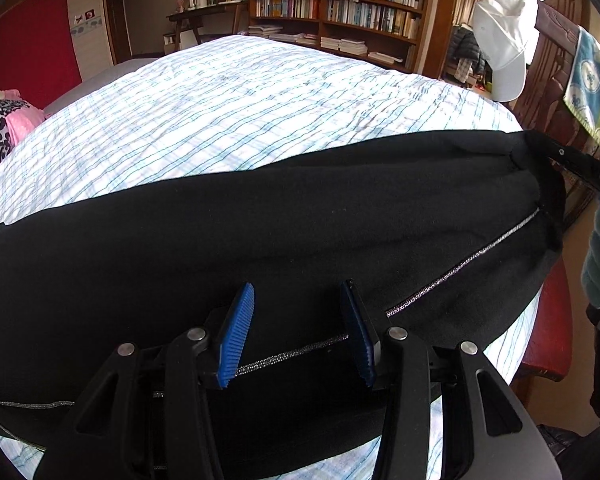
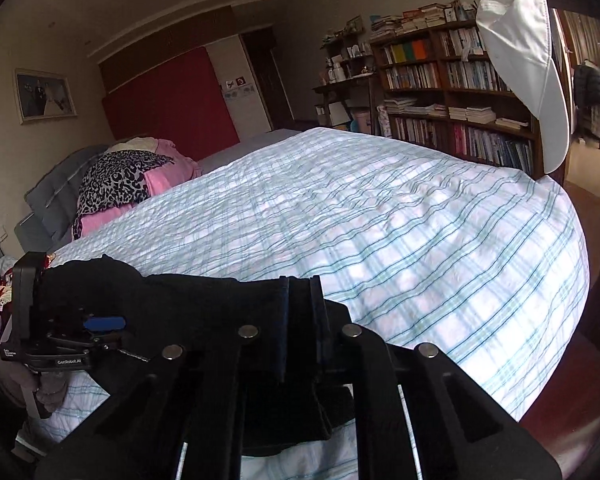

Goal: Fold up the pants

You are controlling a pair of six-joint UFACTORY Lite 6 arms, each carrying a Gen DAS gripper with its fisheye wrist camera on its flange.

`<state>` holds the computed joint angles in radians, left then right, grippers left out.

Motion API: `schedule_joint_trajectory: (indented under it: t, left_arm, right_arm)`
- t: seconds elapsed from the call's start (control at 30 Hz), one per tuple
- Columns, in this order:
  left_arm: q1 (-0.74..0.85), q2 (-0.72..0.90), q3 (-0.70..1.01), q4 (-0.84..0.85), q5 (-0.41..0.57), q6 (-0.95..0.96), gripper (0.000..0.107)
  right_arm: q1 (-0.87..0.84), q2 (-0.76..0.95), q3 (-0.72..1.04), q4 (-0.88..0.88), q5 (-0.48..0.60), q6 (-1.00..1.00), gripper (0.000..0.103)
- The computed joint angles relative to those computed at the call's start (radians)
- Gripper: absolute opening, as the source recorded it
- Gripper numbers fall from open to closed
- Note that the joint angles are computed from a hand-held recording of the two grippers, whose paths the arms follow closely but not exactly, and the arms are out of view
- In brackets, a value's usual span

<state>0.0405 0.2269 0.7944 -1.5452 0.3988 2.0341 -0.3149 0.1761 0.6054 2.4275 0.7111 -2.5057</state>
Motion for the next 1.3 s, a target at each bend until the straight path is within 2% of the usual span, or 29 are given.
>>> schedule_joint_trajectory:
  t: [0.17,0.3,0.33,0.37,0.4,0.47,0.57,0.67,0.8,0.93,1.07,1.17,1.23,1.3]
  left_arm:
    - [0.000,-0.057,-0.102,-0.193,-0.006,0.230,0.046]
    - [-0.003,-0.081,-0.131,-0.207,-0.013,0.245,0.046]
    - [-0.006,-0.086,-0.136,-0.213,-0.017,0.252,0.046]
    - [-0.008,-0.093,-0.140,-0.217,-0.021,0.255,0.046]
    - [-0.011,-0.097,-0.143,-0.224,-0.025,0.261,0.046]
    - [-0.019,-0.106,-0.146,-0.238,-0.032,0.269,0.046]
    - [-0.016,-0.117,-0.146,-0.174,-0.006,0.201,0.046]
    - [-0.035,-0.136,-0.165,-0.197,-0.004,0.227,0.046]
    - [-0.033,-0.137,-0.174,-0.216,0.002,0.238,0.046]
    - [-0.022,-0.145,-0.191,-0.241,0.014,0.265,0.047]
    - [-0.008,-0.153,-0.199,-0.233,0.032,0.256,0.047]
    - [0.002,-0.154,-0.200,-0.221,0.047,0.246,0.047]
    - [0.015,-0.157,-0.199,-0.195,0.064,0.223,0.047]
    - [0.034,-0.160,-0.191,-0.143,0.089,0.173,0.047]
  right_arm:
    - [0.025,0.242,0.171,0.037,-0.070,0.010,0.010]
    - [0.015,0.263,0.172,0.016,-0.063,0.056,0.012]
    - [0.007,0.256,0.166,0.003,-0.063,0.076,0.022]
    - [-0.004,0.248,0.160,-0.007,-0.069,0.100,0.041]
    - [-0.030,0.241,0.146,-0.038,-0.049,0.135,0.048]
    - [-0.092,0.220,0.104,-0.117,0.012,0.221,0.049]
    - [-0.189,0.193,0.029,-0.231,0.099,0.316,0.049]
    - [-0.259,0.170,-0.044,-0.311,0.178,0.374,0.050]
    - [-0.306,0.172,-0.087,-0.405,0.244,0.459,0.053]
    - [-0.298,0.145,-0.131,-0.410,0.253,0.472,0.055]
    - [-0.251,0.163,-0.155,-0.379,0.281,0.477,0.066]
    - [-0.189,0.193,-0.158,-0.288,0.315,0.466,0.075]
    - [-0.147,0.199,-0.151,-0.242,0.326,0.476,0.075]
    - [-0.094,0.184,-0.152,-0.181,0.299,0.474,0.071]
